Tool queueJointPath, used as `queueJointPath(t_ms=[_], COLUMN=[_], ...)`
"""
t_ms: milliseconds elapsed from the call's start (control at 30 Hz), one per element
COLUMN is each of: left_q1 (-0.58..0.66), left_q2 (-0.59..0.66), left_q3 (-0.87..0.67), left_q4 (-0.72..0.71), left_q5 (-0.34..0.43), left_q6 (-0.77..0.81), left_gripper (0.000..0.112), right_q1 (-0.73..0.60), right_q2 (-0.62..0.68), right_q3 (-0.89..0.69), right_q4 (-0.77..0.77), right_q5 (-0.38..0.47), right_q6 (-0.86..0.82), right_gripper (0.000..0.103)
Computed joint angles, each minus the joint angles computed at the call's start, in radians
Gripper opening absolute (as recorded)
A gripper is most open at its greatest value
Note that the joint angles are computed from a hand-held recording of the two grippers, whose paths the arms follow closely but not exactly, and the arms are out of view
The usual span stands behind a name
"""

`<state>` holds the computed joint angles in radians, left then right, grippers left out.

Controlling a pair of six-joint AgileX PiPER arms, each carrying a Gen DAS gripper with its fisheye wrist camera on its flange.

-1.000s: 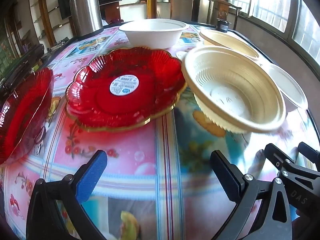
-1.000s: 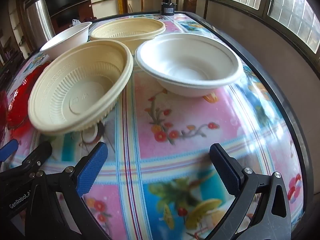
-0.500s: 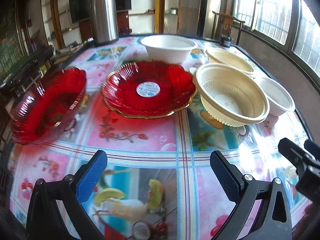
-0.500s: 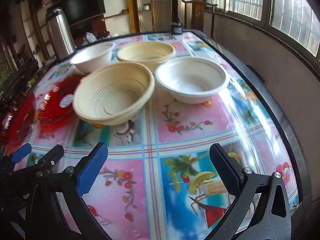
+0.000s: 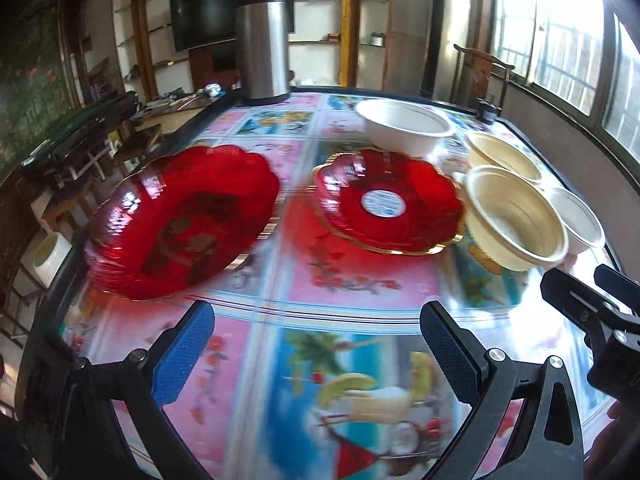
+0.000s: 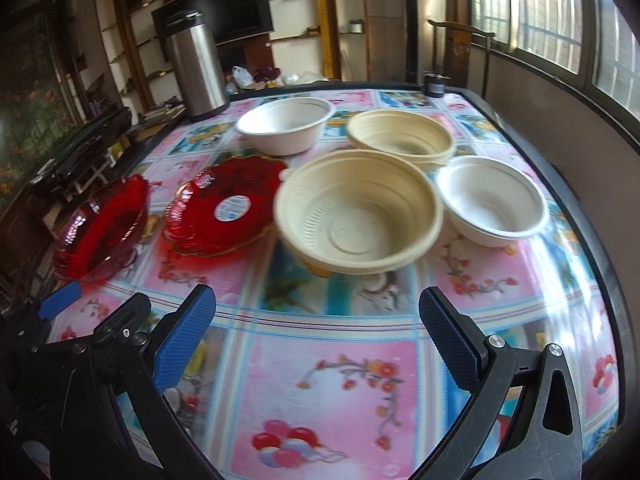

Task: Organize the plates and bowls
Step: 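Move both grippers toward the large red wedding plate, then grasp the large red wedding plate rim with both grippers and lift it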

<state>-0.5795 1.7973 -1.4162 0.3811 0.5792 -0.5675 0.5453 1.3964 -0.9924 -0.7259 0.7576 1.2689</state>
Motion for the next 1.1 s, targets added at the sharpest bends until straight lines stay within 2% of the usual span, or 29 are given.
queueJointPath(t_ms=[233,567,833,900,1100], left_q1=[0.124,0.253,0.317,0.326,0.358], left_q2=[-0.013,0.045,0.086,0.094,0.111], left_q3=[0.015,-0.083,-0.126,-0.134,-0.157], left_q4=[-0.038,-0.157,-0.221,-0.223,-0.296], left_q5=[-0.017,0.004,0.015,0.022,0.034], left_q6=[0.055,0.208,0.281,0.286,0.353], left_gripper=[0.103,0.102,0.102,0.102,0.102], right_q1=[0.043,0.042,0.039,0.038,0.017], right_q2=[0.153,0.358,0.525,0.546,0.635], right_q3=[-0.176,-0.460,-0.689,-0.721,-0.865], right_q4=[0.038,0.134,0.211,0.230,0.320], right_q5=[-0.039,-0.047,0.010,0.012,0.054], right_q6=[-0.103,-0.316,-0.473,-0.497,-0.611], right_gripper=[0.103,0.103,0.102,0.098,0.097])
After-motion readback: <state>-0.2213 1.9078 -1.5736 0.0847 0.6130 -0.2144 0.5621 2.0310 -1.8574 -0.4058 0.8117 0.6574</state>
